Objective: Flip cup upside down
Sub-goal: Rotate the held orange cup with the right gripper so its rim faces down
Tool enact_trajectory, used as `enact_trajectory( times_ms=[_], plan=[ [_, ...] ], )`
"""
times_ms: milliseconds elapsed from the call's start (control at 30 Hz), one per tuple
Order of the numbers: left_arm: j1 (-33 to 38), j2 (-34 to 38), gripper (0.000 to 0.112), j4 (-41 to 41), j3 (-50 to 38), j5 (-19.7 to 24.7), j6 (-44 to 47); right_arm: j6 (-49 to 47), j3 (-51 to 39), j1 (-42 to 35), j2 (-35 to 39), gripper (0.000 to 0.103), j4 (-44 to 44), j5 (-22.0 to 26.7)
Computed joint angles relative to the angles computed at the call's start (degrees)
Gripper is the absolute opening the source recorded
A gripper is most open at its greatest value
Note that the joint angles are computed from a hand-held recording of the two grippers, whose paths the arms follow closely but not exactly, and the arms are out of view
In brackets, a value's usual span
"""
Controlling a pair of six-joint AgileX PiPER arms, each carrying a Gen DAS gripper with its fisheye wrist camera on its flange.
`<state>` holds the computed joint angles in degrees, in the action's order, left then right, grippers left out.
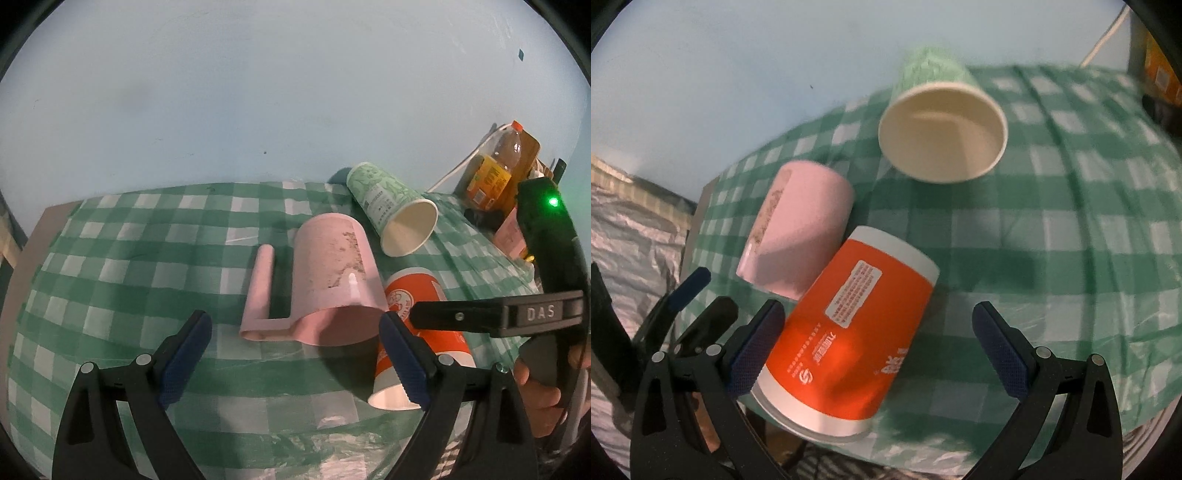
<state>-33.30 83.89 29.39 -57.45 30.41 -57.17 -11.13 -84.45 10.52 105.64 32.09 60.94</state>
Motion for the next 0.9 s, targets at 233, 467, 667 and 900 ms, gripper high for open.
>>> enact_trajectory(
  times_ms=[233,467,667,900],
  plan=[
    [0.99,-0.03,0.094,-0.68,0.76,-1.79,0.39,5.24,-6.21,1.25,5.19,0.092,-0.59,4.26],
    [1.54,0.96,0.094,-2.05,0.74,-3.01,1.75,4.79,-6.55,0.16,6.29,0.076,2.52,5.86],
    [1.44,0.94,0.094,-2.28,1.60,-3.92,1.52,0.91,-4.87,-0.22,4.58,0.069,3.72,4.60],
    [0.96,0.28,0.094,-2.65,2.29,-4.35,1.31,-3.86,-0.77,0.37,-1.52,0.068,2.45,-1.31]
  ],
)
